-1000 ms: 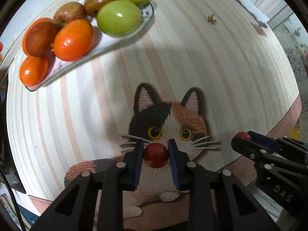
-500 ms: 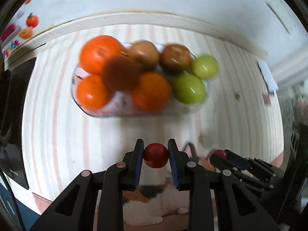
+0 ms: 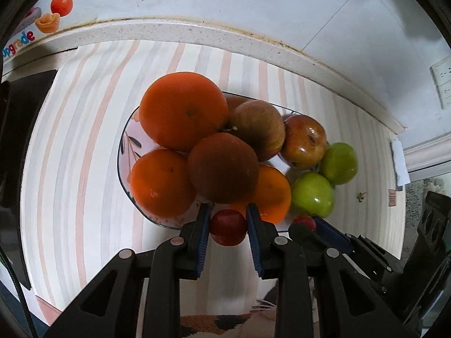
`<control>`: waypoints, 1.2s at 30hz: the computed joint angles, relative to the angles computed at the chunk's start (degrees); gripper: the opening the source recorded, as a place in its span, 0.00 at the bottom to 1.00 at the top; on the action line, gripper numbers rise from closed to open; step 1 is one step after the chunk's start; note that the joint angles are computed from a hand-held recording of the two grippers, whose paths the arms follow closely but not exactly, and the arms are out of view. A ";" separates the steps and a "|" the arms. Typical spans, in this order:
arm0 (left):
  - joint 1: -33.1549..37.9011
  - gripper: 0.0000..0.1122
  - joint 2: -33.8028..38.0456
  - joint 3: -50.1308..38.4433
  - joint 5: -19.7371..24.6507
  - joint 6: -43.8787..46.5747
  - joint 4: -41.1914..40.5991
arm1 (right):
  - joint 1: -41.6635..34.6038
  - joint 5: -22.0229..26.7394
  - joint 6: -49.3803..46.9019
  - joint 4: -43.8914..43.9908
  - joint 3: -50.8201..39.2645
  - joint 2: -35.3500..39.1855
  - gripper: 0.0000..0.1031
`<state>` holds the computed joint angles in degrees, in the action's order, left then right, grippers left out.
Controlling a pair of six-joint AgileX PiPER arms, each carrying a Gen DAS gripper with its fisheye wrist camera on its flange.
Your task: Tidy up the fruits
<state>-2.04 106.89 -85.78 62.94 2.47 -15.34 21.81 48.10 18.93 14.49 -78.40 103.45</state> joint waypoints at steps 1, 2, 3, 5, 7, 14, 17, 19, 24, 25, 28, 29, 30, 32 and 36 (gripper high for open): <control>-0.39 0.22 0.36 -0.19 -0.27 -0.41 0.28 | -0.02 0.16 -0.52 0.52 -0.56 0.63 0.32; -0.76 0.24 0.61 -0.55 -0.17 -1.23 1.32 | 0.20 -0.05 -0.72 1.03 -1.27 1.60 0.32; -0.92 0.26 0.51 -0.53 -0.16 -1.48 1.87 | 0.31 -0.30 -0.98 1.52 -1.57 2.22 0.33; -1.22 0.30 0.33 -0.73 -0.08 -2.44 2.99 | 0.30 -0.17 -0.73 1.97 -1.91 2.95 0.40; -1.29 0.41 -0.50 -0.24 -0.43 -2.93 3.43 | -0.05 -1.62 -2.14 4.72 -0.39 2.19 0.68; -0.57 0.71 -5.55 2.36 -0.74 -4.17 6.84 | 0.63 -0.24 8.27 -3.06 1.93 -4.35 0.92; -1.08 0.72 -8.72 5.28 -1.02 -5.59 10.34 | 1.07 4.72 12.60 -8.76 0.37 -5.49 0.92; -1.47 0.72 -10.88 7.20 -1.44 -6.89 12.61 | 0.89 6.92 13.60 -10.58 0.40 -6.60 0.95; -1.99 0.72 -16.02 11.10 -1.19 -9.57 16.12 | 1.80 10.60 15.82 -14.10 0.65 -9.83 0.95; -2.01 0.72 -17.00 11.67 -0.90 -9.92 16.32 | 2.03 11.09 16.11 -14.46 0.68 -10.46 0.95; -2.26 0.72 -20.67 13.45 0.26 -11.44 16.98 | 2.92 12.77 17.14 -15.72 0.51 -12.41 0.95; -2.39 0.72 -21.87 13.92 0.54 -11.90 17.11 | 3.15 13.38 17.17 -15.83 0.25 -13.08 0.95; -2.72 0.72 -23.27 14.34 0.91 -12.53 17.57 | 3.61 13.90 17.42 -16.35 0.12 -13.78 0.95; -3.37 0.72 -25.68 14.92 1.39 -13.48 18.23 | 5.09 15.66 18.62 -18.23 -0.42 -15.37 0.95; -4.82 0.72 -31.06 14.96 3.80 -14.61 18.85 | 8.31 18.87 21.28 -21.37 -1.33 -18.92 0.96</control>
